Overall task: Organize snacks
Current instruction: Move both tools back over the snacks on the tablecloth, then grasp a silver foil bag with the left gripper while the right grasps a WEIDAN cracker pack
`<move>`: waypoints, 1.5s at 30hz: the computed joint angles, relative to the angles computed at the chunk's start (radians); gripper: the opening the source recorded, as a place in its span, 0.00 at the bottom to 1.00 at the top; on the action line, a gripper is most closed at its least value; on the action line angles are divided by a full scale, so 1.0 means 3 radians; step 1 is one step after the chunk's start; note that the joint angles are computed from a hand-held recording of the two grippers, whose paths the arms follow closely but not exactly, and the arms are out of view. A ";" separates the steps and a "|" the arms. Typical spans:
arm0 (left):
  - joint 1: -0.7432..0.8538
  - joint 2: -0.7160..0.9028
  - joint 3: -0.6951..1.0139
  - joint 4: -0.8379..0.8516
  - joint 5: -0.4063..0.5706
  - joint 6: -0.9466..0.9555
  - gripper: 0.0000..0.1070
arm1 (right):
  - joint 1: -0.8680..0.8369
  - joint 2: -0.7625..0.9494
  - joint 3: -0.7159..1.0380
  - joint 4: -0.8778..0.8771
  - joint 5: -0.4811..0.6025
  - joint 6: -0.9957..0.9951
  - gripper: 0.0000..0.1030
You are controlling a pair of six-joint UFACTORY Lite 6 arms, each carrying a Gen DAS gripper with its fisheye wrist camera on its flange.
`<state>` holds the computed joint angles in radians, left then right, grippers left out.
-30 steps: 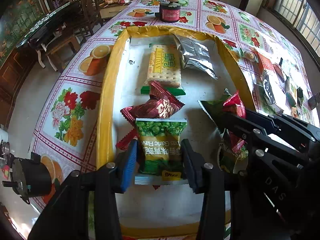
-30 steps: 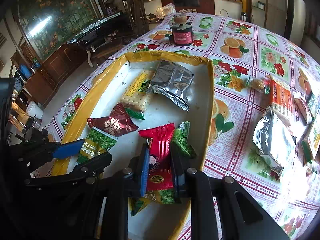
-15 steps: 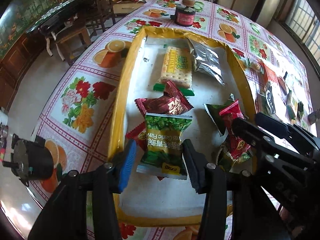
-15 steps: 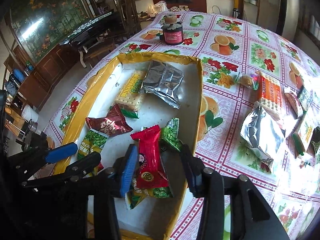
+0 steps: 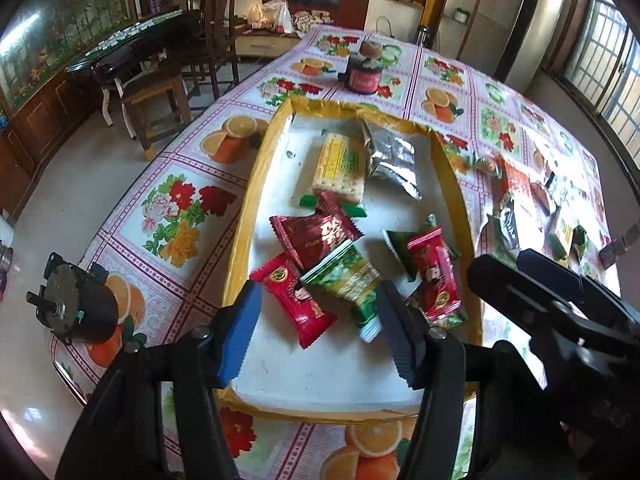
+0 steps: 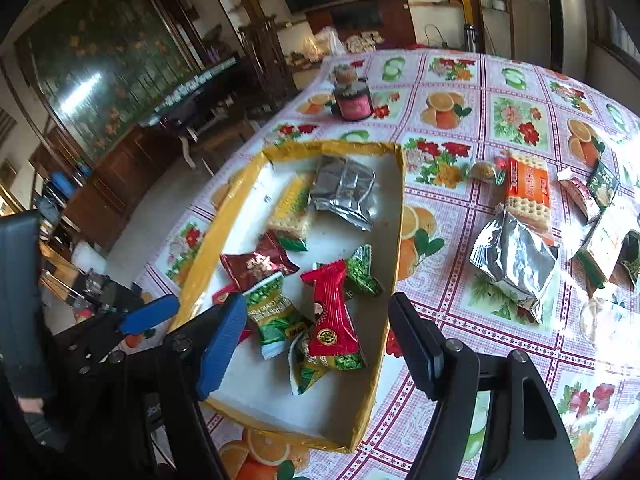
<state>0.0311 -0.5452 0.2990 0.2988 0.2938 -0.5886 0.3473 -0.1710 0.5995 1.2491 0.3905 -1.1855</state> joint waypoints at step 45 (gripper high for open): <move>-0.1383 0.3665 0.3597 -0.1186 0.0570 -0.0102 0.59 | -0.2172 0.2568 0.2276 -0.1264 0.0042 0.0740 0.46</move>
<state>-0.3838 0.5543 1.3783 -0.0569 0.4647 -0.6194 -0.3044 0.5994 1.2822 0.8700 0.4032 -0.9636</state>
